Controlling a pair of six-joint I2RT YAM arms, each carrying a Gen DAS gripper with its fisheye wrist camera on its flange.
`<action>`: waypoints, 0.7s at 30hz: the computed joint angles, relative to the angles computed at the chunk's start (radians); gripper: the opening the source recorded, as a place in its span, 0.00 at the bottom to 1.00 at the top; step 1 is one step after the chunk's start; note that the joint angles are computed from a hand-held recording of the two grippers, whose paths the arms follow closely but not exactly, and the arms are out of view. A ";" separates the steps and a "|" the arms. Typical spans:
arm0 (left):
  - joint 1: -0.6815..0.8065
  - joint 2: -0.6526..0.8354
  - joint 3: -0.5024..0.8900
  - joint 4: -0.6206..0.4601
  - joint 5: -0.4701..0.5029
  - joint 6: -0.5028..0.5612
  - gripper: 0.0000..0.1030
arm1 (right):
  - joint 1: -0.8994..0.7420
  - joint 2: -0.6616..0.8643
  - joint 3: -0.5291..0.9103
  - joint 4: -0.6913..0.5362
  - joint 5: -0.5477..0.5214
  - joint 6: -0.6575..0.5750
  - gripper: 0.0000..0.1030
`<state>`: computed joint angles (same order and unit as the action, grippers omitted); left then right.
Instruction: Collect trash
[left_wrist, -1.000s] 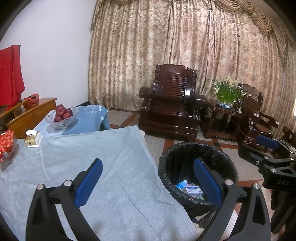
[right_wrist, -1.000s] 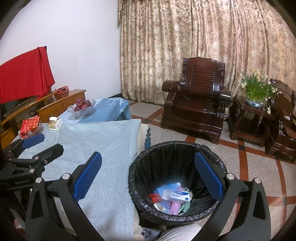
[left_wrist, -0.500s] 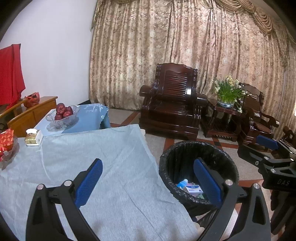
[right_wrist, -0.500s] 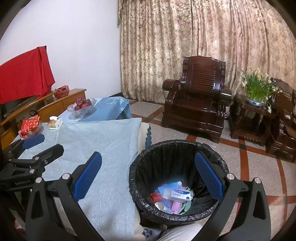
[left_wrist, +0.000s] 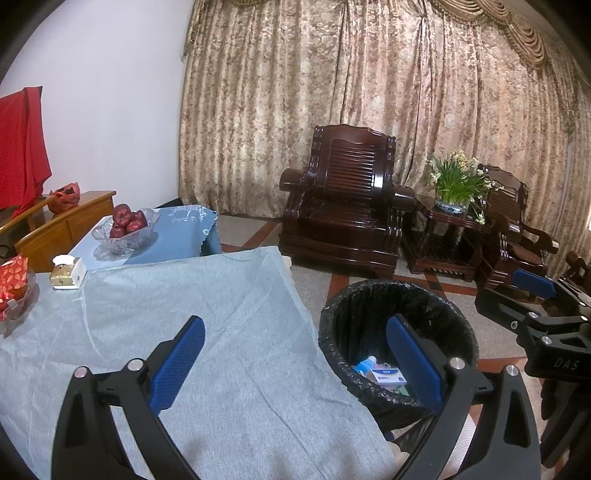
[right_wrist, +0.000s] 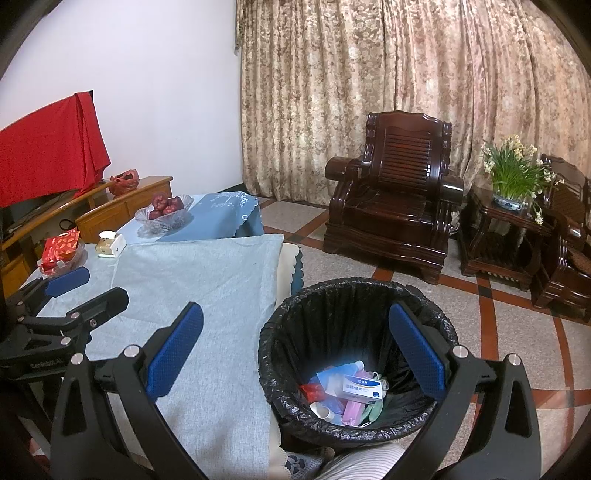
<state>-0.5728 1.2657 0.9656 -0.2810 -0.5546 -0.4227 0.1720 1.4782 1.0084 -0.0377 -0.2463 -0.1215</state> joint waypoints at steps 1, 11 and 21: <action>-0.006 0.005 0.006 -0.003 -0.005 -0.004 0.94 | 0.000 0.000 0.001 -0.001 0.000 0.000 0.95; -0.006 0.007 0.012 -0.008 -0.003 -0.004 0.94 | 0.002 0.001 0.004 -0.005 0.002 0.002 0.95; 0.018 -0.004 -0.006 0.004 0.017 0.008 0.94 | 0.007 0.005 0.000 0.002 0.006 0.002 0.95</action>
